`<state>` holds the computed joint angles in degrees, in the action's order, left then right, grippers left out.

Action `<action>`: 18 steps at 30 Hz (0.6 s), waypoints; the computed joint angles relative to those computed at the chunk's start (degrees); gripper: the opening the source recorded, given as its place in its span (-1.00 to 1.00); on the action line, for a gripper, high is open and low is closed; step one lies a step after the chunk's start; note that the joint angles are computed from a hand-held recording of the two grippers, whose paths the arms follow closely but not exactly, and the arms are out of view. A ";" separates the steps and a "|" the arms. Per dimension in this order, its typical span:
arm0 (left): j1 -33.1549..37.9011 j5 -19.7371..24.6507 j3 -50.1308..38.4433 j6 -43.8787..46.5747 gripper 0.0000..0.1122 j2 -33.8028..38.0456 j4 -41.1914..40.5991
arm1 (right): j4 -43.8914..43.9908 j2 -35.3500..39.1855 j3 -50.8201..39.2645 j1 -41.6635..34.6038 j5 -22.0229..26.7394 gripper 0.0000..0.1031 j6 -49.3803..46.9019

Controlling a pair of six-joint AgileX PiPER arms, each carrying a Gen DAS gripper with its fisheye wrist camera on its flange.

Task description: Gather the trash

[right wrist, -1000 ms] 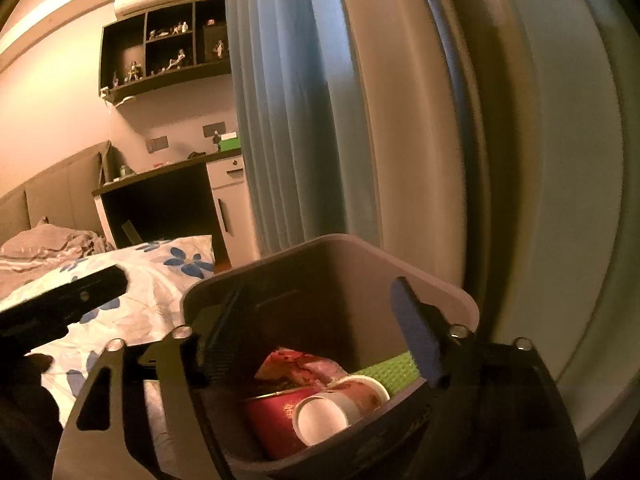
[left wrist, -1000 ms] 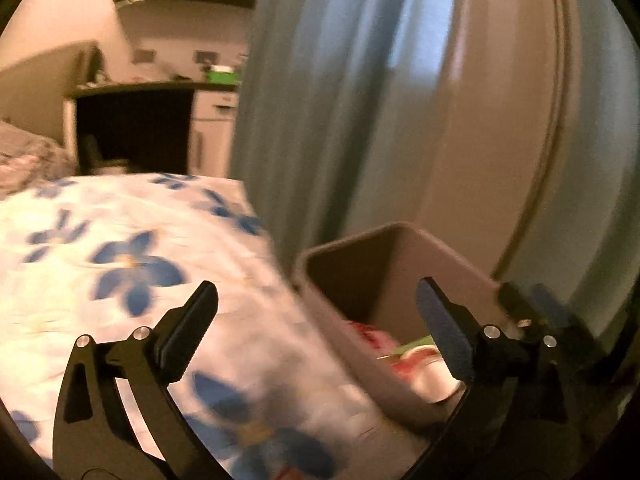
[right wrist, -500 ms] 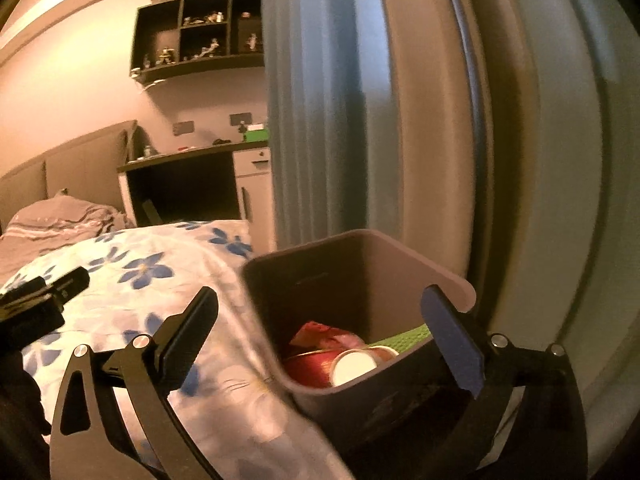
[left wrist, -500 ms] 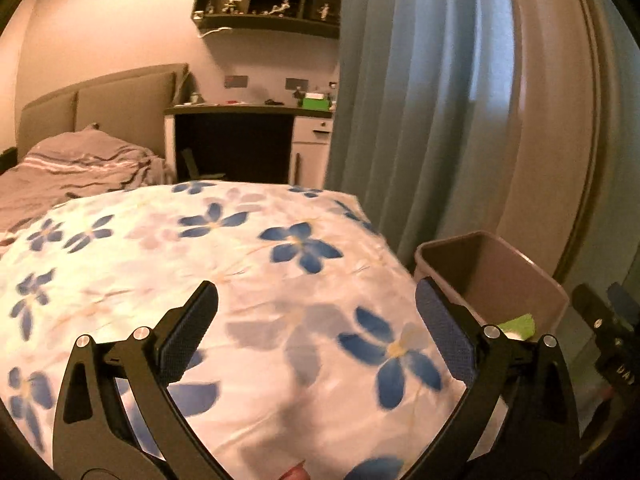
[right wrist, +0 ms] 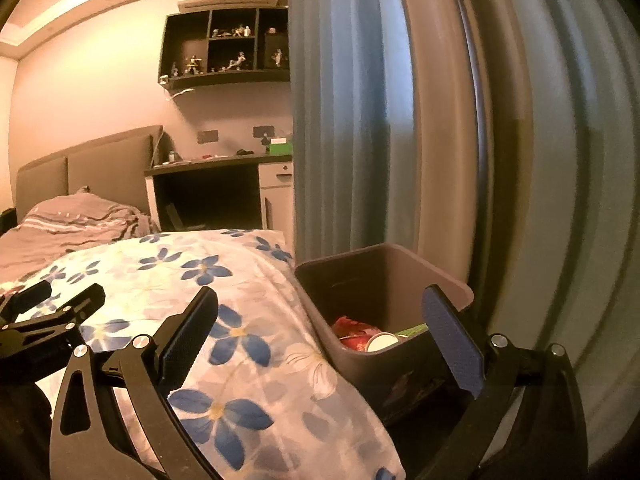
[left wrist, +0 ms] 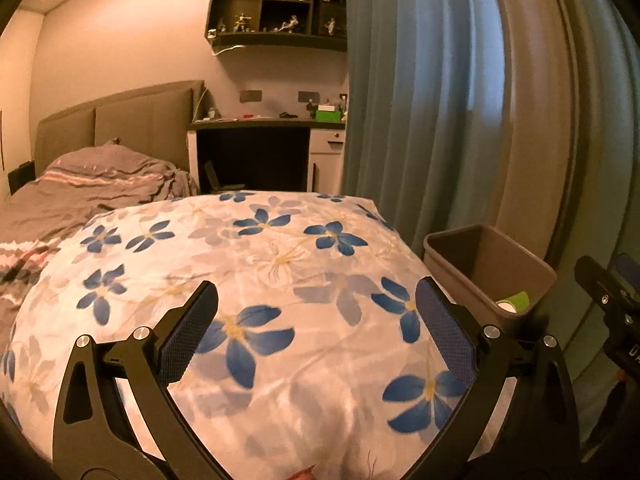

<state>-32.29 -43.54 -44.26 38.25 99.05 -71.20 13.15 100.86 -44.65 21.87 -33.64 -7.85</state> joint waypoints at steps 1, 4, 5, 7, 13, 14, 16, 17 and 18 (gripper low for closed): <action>-0.36 0.03 1.13 -0.27 0.74 -1.06 -0.47 | 0.69 -0.78 0.96 0.50 -0.48 0.89 -0.55; -1.61 -0.85 3.88 -0.91 0.73 -3.37 -1.16 | 3.48 -2.97 3.72 2.46 -1.83 0.89 -2.14; -2.00 -1.17 4.55 -0.95 0.74 -3.96 -1.42 | 4.25 -3.60 4.25 2.92 -1.86 0.89 -2.71; -2.88 -1.87 5.62 -0.96 0.74 -5.13 -1.94 | 5.93 -4.29 5.00 3.89 -2.29 0.89 -3.97; -4.25 -3.43 7.17 -0.44 0.73 -7.31 -3.21 | 7.78 -5.40 6.16 5.80 -3.43 0.89 -5.46; -4.30 -3.60 7.37 -0.46 0.73 -7.62 -3.29 | 7.96 -5.58 6.35 5.99 -3.67 0.89 -5.58; -4.48 -3.92 7.75 -0.50 0.74 -8.15 -3.41 | 8.31 -5.75 6.79 6.45 -4.27 0.89 -5.76; -4.47 -4.04 7.90 -0.47 0.74 -8.39 -3.52 | 8.27 -5.72 6.81 6.50 -4.31 0.89 -5.71; -4.53 -4.14 8.01 -0.55 0.74 -8.52 -3.56 | 8.58 -5.79 6.83 6.63 -4.22 0.89 -5.83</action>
<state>-36.82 -47.69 -36.25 37.70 90.54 -74.76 21.73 95.07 -37.83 28.50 -37.86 -13.68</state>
